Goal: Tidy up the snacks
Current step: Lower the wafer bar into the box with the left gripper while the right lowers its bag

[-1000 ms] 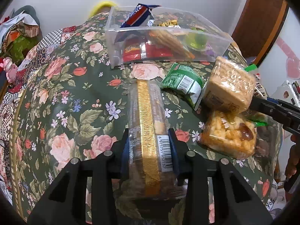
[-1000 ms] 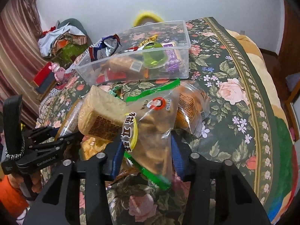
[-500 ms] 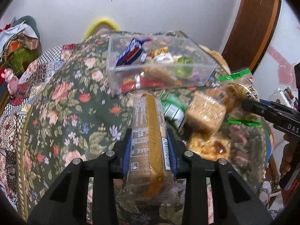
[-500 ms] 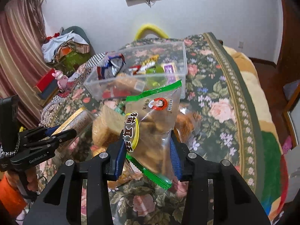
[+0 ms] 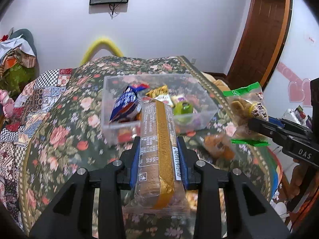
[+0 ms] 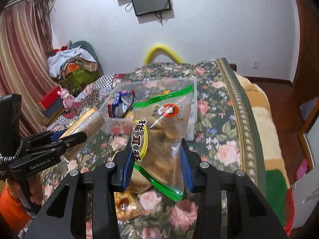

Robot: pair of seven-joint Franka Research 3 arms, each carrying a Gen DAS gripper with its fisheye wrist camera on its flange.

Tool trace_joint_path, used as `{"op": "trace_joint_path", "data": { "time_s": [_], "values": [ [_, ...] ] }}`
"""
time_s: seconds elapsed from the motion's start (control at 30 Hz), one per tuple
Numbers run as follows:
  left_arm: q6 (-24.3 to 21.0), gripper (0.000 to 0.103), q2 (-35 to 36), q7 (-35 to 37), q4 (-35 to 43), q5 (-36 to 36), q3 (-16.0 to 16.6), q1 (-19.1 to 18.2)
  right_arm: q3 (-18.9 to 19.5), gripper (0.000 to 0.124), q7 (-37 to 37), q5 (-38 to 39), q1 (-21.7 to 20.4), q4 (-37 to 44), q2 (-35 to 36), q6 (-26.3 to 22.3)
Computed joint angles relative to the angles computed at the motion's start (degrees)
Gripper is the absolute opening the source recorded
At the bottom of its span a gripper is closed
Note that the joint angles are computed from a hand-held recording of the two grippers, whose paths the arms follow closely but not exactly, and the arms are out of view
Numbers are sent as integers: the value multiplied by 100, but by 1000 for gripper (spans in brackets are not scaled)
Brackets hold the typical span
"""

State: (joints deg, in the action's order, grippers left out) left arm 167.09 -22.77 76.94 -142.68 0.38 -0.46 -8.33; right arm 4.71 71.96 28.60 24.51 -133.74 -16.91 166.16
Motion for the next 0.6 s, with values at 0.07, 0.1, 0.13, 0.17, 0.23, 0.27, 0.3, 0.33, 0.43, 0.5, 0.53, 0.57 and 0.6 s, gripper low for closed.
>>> {"op": "trace_joint_path", "data": {
  "time_s": [0.07,0.1,0.13,0.17,0.23,0.27,0.3,0.33,0.43,0.5,0.53,0.57,0.6],
  "values": [
    [27,34,138,-30,156,45,-46,46,-12,38,-16,-5,-4,96,70,48],
    [57,34,242,-48,260,86,-79,81,-12,38,-15,-13,-13,152,112,63],
    [88,34,331,-61,344,119,-103,110,-12,38,-16,-22,-23,209,164,93],
    [109,34,437,-94,447,153,-132,149,-11,38,-13,-31,-35,275,224,121],
    [117,34,609,-47,612,77,-83,110,-18,38,-27,-35,-53,373,312,146],
    [124,34,729,18,728,-6,-40,68,-22,38,-35,-42,-65,445,377,147],
    [127,34,812,25,807,-20,-58,94,-12,38,-21,-69,-92,509,438,150],
    [131,34,920,11,915,-10,-92,139,1,38,3,-99,-119,580,509,157],
    [143,34,1194,152,1175,-182,-84,143,-46,38,-100,32,-102,790,715,128],
    [120,34,1411,386,1397,-457,-49,99,-38,38,-123,72,-137,938,867,96],
    [113,34,1512,445,1500,-517,-80,132,-19,38,-104,51,-166,1009,947,91],
    [120,34,1607,482,1589,-533,-127,183,-1,38,-76,23,-197,1082,1028,82],
    [135,34,1673,504,1647,-538,-177,234,15,38,-62,4,-219,1164,1121,77]
  ]
}}
